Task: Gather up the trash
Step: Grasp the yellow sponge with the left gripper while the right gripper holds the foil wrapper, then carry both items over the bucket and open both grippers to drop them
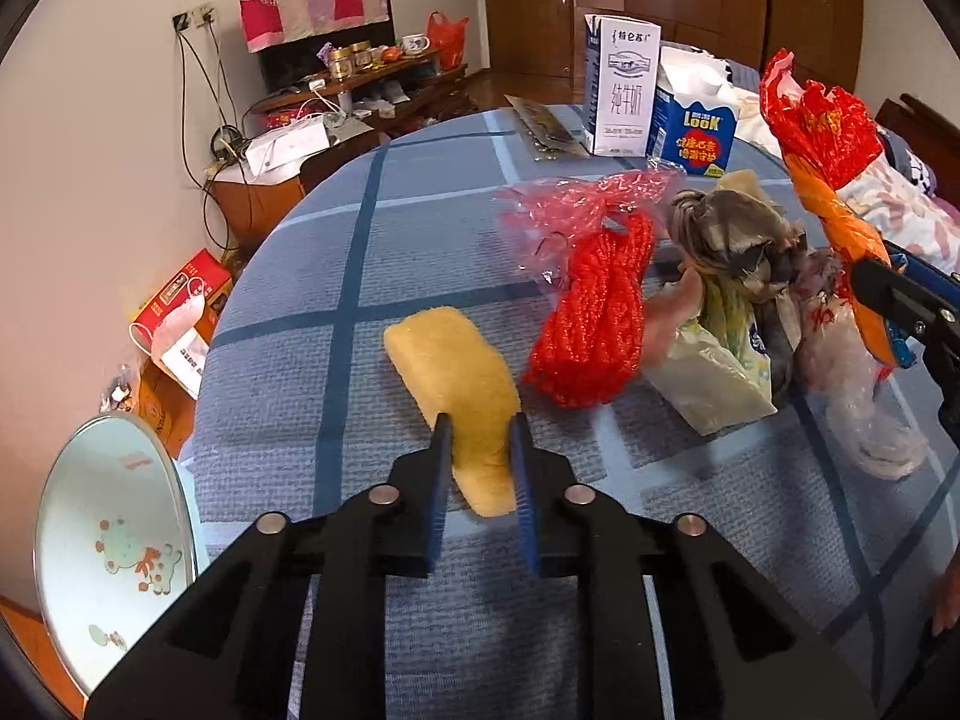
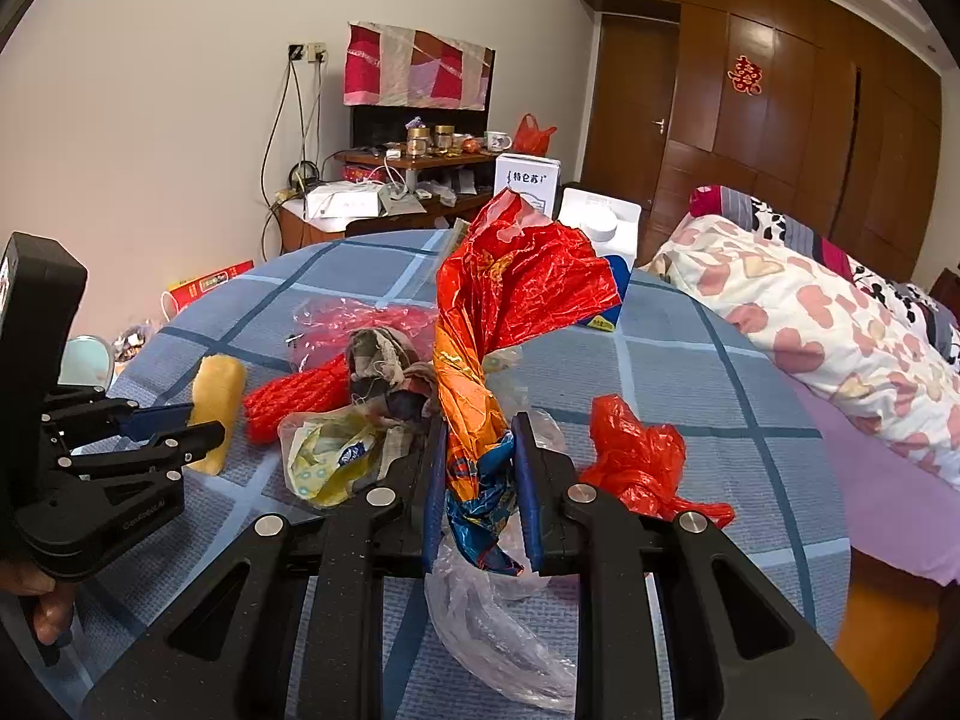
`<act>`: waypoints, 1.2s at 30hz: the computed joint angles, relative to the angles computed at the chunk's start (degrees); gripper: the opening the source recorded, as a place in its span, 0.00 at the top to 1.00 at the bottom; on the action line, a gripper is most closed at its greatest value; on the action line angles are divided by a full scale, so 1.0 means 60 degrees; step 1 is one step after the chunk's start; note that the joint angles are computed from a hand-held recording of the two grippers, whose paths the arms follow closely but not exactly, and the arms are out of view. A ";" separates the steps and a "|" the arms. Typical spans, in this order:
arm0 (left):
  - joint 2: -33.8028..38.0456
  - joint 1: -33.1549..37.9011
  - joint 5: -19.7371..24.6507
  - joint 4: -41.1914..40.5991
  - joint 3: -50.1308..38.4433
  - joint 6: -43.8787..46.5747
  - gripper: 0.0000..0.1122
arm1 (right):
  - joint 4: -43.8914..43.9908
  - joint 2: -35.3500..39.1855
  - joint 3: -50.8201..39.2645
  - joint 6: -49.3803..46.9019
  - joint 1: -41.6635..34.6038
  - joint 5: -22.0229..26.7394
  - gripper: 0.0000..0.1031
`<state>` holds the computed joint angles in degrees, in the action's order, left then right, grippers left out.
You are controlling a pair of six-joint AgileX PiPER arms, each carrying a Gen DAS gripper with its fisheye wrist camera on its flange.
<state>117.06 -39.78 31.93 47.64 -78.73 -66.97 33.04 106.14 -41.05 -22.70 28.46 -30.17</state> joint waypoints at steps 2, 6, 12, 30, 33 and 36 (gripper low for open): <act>-0.0041 0.0001 -0.0022 0.0022 0.0029 0.0057 0.88 | -0.0081 -0.0031 0.0045 0.0102 0.0007 -0.0052 0.79; -0.0639 -0.0059 -0.0145 0.0593 0.0641 -0.0422 0.89 | -0.0170 -0.0172 0.0226 0.0307 0.0142 -0.0284 0.79; -0.1837 0.0008 -0.0350 0.1583 0.1854 -0.1274 0.89 | 0.0010 -0.0700 0.0479 0.0210 0.0682 -0.0595 0.79; -0.4322 0.0597 0.0191 0.3772 0.5099 -0.3487 0.89 | 0.0654 0.0504 -0.1633 -0.1013 0.2426 0.0357 0.79; -0.4688 0.0749 0.0243 0.3845 0.5483 -0.3603 0.89 | 0.0907 0.0677 -0.1990 -0.1370 0.2647 0.0531 0.79; -0.5024 0.0975 0.0218 0.3876 0.5826 -0.3616 0.89 | 0.1115 0.0839 -0.2293 -0.1696 0.2837 0.0681 0.79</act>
